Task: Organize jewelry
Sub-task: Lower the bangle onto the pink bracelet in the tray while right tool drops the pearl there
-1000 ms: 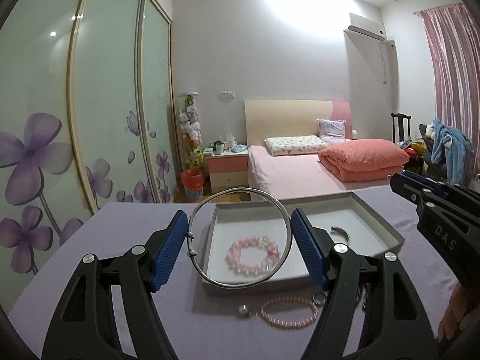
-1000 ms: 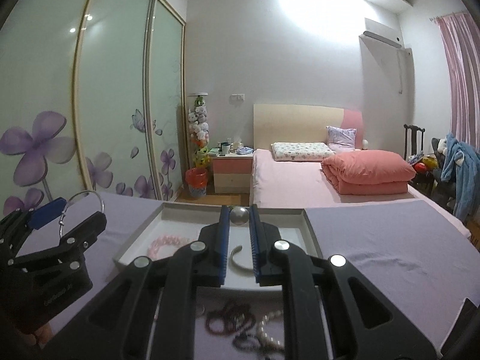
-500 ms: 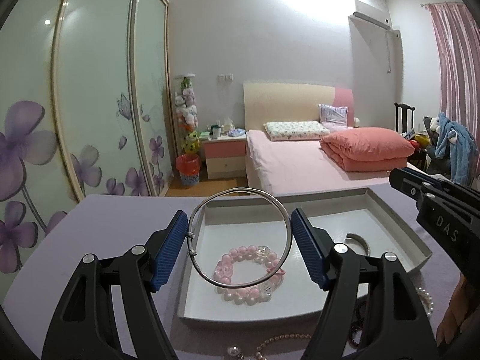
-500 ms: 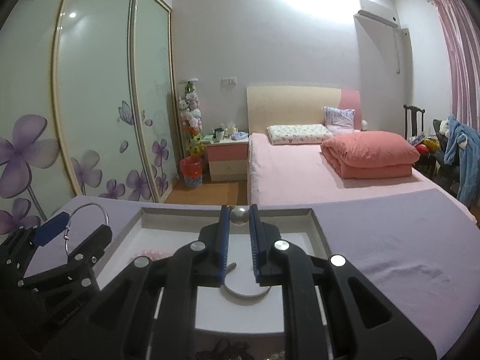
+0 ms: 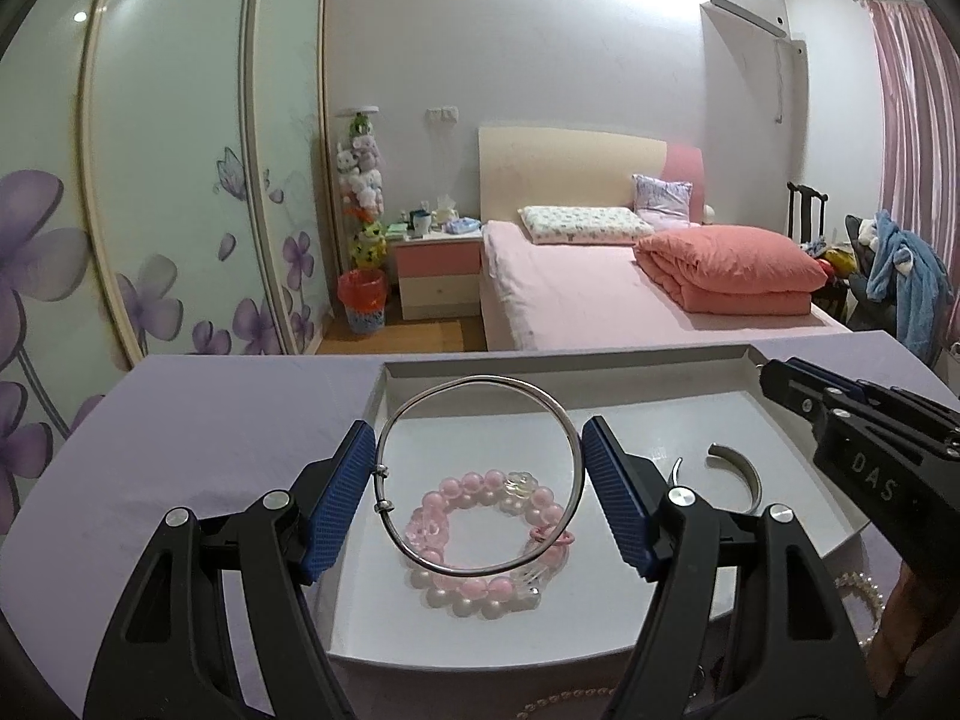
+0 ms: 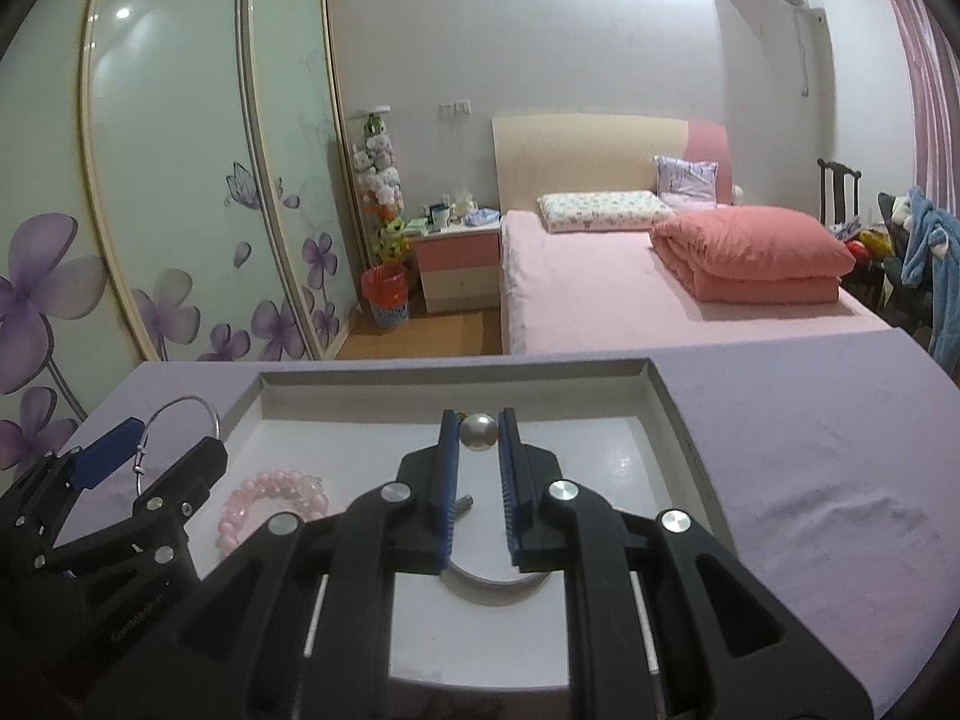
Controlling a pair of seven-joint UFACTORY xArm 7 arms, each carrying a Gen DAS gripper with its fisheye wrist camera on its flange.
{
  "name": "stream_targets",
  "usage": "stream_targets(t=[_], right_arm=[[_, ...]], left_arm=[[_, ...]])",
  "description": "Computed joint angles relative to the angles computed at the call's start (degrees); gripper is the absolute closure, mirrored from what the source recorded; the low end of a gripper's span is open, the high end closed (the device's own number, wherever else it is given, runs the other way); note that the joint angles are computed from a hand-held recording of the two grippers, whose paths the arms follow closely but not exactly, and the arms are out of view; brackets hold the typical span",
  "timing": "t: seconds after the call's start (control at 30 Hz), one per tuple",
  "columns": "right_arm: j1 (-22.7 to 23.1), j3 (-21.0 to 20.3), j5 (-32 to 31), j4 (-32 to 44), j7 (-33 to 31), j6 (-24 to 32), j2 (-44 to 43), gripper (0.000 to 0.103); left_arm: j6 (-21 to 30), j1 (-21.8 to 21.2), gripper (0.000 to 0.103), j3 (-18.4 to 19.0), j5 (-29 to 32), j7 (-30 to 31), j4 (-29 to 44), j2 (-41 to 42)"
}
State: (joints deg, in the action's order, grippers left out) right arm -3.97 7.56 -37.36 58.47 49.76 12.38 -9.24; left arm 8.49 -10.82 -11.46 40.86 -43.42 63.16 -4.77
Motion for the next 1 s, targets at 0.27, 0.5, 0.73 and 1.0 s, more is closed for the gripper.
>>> stream_targets(t=[0.27, 0.5, 0.73, 1.0], right_arm=[[4.5, -3.6, 14.2, 1.0, -12.0, 1.3, 3.1, 0.089], [5.8, -4.5, 22.4, 0.9, -17.9, 2.4, 4.2, 0.086], [6.1, -4.8, 26.3, 0.7, -19.2, 3.0, 4.0, 0.070], [4.4, -4.2, 25.0, -1.5, -16.8, 3.0, 0.4, 0.070]], left_arm=[[2.1, -3.4, 0.032, 1.9, -15.2, 14.7, 1.2, 2.2], [4.4, -4.8, 0.032, 2.6, -23.9, 22.5, 1.9, 3.2], [5.2, -5.3, 0.030, 3.0, -30.8, 28.4, 2.4, 3.6], [5.2, -4.5, 0.028, 3.4, -32.8, 28.7, 1.0, 1.6]])
